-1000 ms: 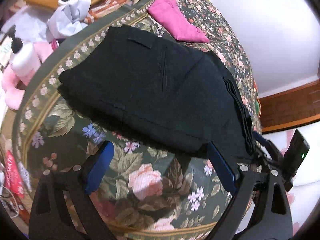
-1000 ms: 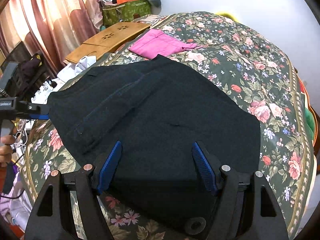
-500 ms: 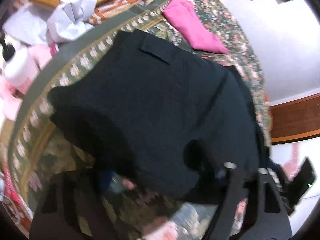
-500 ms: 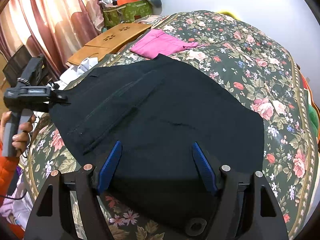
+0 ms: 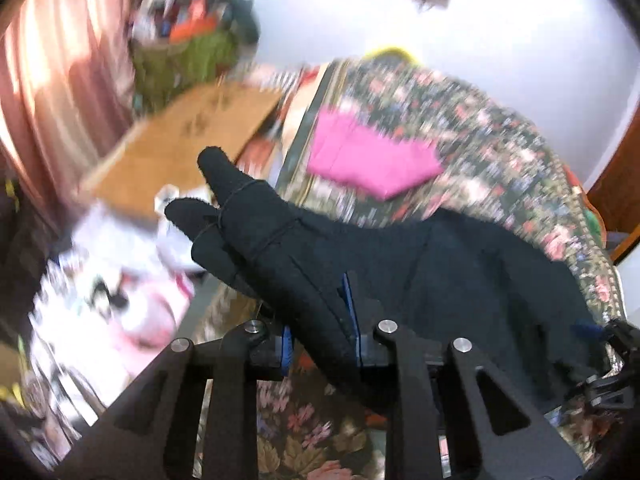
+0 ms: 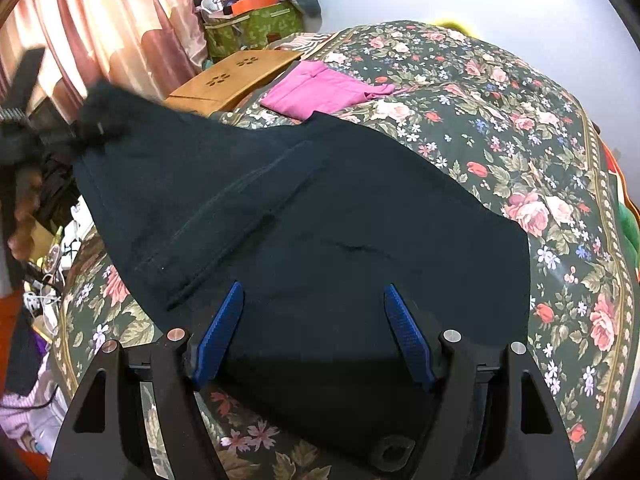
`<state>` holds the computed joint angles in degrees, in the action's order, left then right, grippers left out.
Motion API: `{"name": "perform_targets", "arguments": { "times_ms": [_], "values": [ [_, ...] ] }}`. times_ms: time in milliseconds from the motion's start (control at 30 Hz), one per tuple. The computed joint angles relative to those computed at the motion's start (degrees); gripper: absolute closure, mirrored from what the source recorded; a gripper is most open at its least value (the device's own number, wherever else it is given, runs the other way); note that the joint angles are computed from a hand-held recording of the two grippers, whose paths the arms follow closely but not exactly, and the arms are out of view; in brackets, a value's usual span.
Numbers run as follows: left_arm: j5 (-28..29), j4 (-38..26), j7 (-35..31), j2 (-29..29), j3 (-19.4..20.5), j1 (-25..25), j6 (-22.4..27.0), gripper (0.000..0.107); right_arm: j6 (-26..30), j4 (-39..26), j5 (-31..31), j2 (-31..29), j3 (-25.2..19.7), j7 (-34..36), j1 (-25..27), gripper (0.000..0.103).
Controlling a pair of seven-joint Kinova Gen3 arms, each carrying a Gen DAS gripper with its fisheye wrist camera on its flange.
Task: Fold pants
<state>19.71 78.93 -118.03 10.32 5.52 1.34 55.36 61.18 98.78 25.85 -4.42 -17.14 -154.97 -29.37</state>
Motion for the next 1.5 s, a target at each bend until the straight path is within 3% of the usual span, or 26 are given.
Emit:
{"name": "perform_targets", "arguments": {
  "times_ms": [200, 433, 767, 1167, 1333, 1500],
  "values": [
    [8.40, -4.42, -5.09, -3.04, 1.67, -0.32, 2.38, 0.088, -0.64, 0.79, 0.76, -0.68, -0.48, -1.94, -0.15, 0.033],
    [12.70, -4.96, -10.19, -6.69, 2.71, 4.21, 3.09, 0.090, -0.45, 2.93, 2.67, -4.59, -2.96, -4.82, 0.58, 0.033],
    [10.49, -9.19, -5.95, -3.58, 6.00, 12.64, 8.78, 0.092, 3.79, 8.07, 2.04, -13.81, -9.01, -11.24, 5.46, 0.033],
    [3.59, -4.43, -3.05, -1.14, 9.02, 21.41, 12.43, 0.092, 3.91, 12.60, -5.84, -22.69, -13.02, -11.88, 13.97, 0.033],
    [0.42, -6.40, -1.17, 1.76, 9.45, 23.87, 18.38, 0.078, 3.04, 12.87, -8.80, -24.09, -14.59, -9.98, 16.75, 0.033],
    [-0.06, -5.78, -1.66, 0.95, 9.13, 24.23, 18.45, 0.042, 2.08, 12.69, -10.94, -24.75, -16.34, -8.62, 18.78, 0.033]
  ]
}}
